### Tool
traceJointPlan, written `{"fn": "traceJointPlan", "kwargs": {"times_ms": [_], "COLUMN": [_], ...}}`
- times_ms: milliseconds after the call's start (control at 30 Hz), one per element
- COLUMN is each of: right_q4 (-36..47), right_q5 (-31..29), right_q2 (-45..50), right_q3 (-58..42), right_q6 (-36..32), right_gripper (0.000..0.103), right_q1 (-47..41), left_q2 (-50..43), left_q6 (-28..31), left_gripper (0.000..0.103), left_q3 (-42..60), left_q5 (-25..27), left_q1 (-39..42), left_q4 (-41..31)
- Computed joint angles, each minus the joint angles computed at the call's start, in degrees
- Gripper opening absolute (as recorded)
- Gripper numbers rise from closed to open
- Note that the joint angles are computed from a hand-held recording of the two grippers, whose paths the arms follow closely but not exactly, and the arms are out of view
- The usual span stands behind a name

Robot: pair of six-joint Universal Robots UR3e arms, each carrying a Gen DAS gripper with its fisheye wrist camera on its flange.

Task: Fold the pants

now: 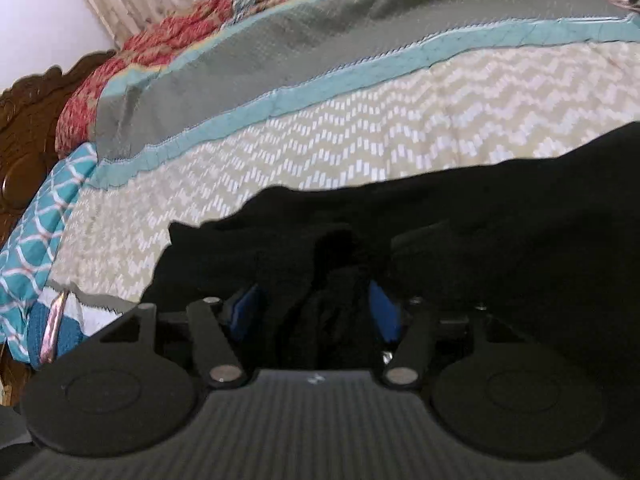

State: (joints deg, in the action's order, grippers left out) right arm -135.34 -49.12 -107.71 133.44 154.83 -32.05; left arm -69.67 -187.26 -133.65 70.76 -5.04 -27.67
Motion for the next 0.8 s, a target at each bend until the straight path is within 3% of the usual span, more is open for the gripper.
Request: {"fn": "traceJointPlan", "kwargs": {"times_ms": [100, 200, 367, 567, 800], "right_q4": [11.5, 27.5, 37.9, 40.4, 43.6], "right_q5": [6.2, 10.2, 11.1, 10.5, 9.7], "right_q2": [-8.5, -16.9, -21.7, -23.7, -24.6], "right_q3": [1.7, 0.8, 0.6, 1.0, 1.4], "right_q6": [-7.5, -17.9, -23.8, -24.1, -26.9], "right_gripper": [0.063, 0.063, 0.063, 0.063, 0.063], "right_q1": [-7.6, -16.6, -24.4, -31.2, -37.7], "left_q2": [5.4, 9.9, 11.7, 2.0, 1.1], "left_q6": [0.6, 1.4, 0.7, -2.6, -3.4], "left_gripper": [0.066, 0.067, 0.07, 0.072, 0.074], "left_q3": [-1.7, -2.2, -2.7, 1.5, 1.7], "left_q5": [-3.7, -5.2, -4.6, 4.7, 6.2], "left_q1": [4.0, 6.7, 7.1, -1.7, -3.2], "left_q4": [-2.6, -6.1, -8.1, -4.2, -3.5]}}
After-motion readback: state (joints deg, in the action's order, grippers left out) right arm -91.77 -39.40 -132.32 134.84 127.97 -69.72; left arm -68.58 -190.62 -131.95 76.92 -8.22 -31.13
